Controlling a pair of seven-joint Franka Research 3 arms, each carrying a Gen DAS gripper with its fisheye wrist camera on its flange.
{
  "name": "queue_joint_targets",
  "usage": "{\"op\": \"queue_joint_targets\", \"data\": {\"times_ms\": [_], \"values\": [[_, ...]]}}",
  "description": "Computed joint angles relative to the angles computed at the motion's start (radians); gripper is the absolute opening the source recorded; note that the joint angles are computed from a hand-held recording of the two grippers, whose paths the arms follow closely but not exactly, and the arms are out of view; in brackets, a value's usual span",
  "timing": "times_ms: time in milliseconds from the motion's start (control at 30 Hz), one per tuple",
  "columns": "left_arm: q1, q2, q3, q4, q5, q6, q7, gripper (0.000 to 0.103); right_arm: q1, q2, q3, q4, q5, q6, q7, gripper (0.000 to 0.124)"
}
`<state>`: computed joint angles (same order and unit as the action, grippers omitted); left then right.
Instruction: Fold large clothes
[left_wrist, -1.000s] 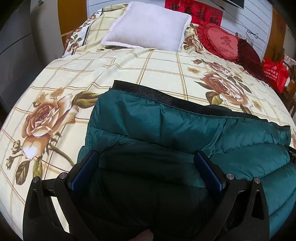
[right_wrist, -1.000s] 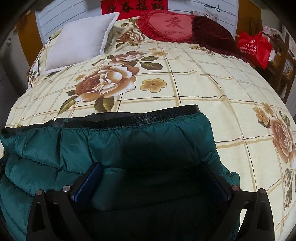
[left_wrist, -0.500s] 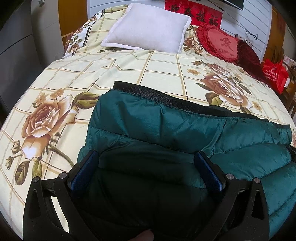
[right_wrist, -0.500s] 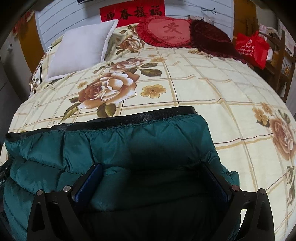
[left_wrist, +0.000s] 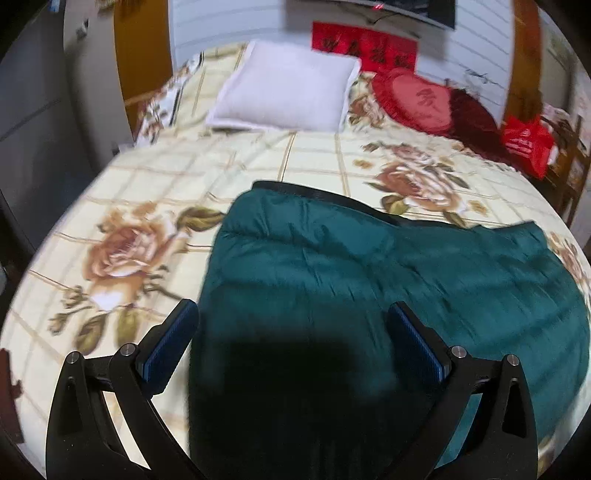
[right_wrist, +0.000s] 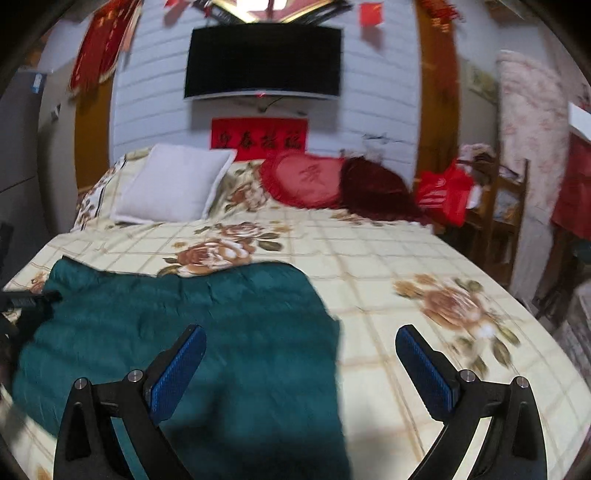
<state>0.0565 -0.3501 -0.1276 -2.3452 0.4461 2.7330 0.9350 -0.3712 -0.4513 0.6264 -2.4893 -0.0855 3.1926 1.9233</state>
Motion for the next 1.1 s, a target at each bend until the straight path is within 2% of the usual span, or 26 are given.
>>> {"op": "queue_joint_targets", "data": {"times_ms": [67,133,167,233,300,333,367,400,433,467,567,633,700,800,867,900,967,1033,1100], "values": [[-0.015,-0.085,0.006,-0.067,-0.013,0.002,0.008,0.103,0.031,-0.045,-0.039,-0.072,0.019,0.002,-0.001,0.102],[-0.018,-0.178,0.003,-0.148,-0.022,-0.003,0.001,0.103,0.128,-0.037,-0.145,-0.069,0.039,-0.099,-0.035,0.102],[-0.017,-0.212,-0.001,-0.179,-0.023,-0.014,-0.002,0.103,0.163,-0.040,-0.186,-0.083,0.033,-0.086,-0.051,0.102],[-0.031,-0.295,0.009,-0.255,-0.041,-0.044,0.006,0.103,0.174,-0.068,-0.210,-0.113,0.019,-0.082,-0.065,0.102],[-0.037,-0.379,0.027,-0.331,-0.058,-0.059,0.017,0.103,0.263,-0.076,-0.304,-0.131,0.045,-0.103,-0.106,0.102],[-0.043,-0.421,0.045,-0.368,-0.076,-0.073,0.025,0.103,0.325,-0.078,-0.365,-0.140,0.084,-0.110,-0.145,0.102],[-0.059,-0.449,0.072,-0.391,-0.109,-0.093,0.037,0.103,0.353,-0.082,-0.395,-0.147,0.088,-0.111,-0.150,0.102],[-0.089,-0.475,0.122,-0.413,-0.162,-0.101,0.059,0.103,0.389,-0.086,-0.430,-0.156,0.108,-0.109,-0.174,0.102],[-0.112,-0.496,0.166,-0.435,-0.210,-0.088,0.082,0.103,0.428,-0.091,-0.464,-0.163,0.130,-0.112,-0.201,0.102],[-0.118,-0.506,0.183,-0.448,-0.240,-0.077,0.097,0.103,0.468,-0.089,-0.504,-0.163,0.154,-0.119,-0.232,0.102],[-0.112,-0.479,0.176,-0.447,-0.278,-0.062,0.140,0.102,0.540,-0.082,-0.576,-0.160,0.225,-0.152,-0.299,0.102],[-0.177,-0.453,0.230,-0.443,-0.351,-0.030,0.201,0.102,0.604,-0.071,-0.639,-0.148,0.295,-0.175,-0.345,0.102],[-0.216,-0.424,0.253,-0.434,-0.411,-0.010,0.239,0.102,0.668,-0.066,-0.702,-0.141,0.375,-0.188,-0.387,0.102],[-0.217,-0.355,0.236,-0.392,-0.457,0.006,0.268,0.102,0.780,-0.053,-0.805,-0.118,0.508,-0.249,-0.461,0.102],[-0.199,-0.325,0.228,-0.373,-0.472,0.047,0.281,0.103,0.827,-0.041,-0.846,-0.102,0.582,-0.286,-0.511,0.102],[-0.191,-0.313,0.226,-0.364,-0.480,0.071,0.283,0.102,0.827,-0.037,-0.843,-0.098,0.601,-0.288,-0.524,0.102],[-0.223,-0.292,0.268,-0.349,-0.525,0.108,0.316,0.102,0.844,-0.026,-0.849,-0.087,0.655,-0.263,-0.567,0.102],[-0.281,-0.248,0.322,-0.313,-0.582,0.128,0.373,0.102,0.910,-0.004,-0.906,-0.057,0.752,-0.244,-0.649,0.102],[-0.332,-0.215,0.368,-0.283,-0.636,0.133,0.448,0.102,0.941,0.048,-0.941,-0.004,0.826,-0.255,-0.699,0.102]]}}
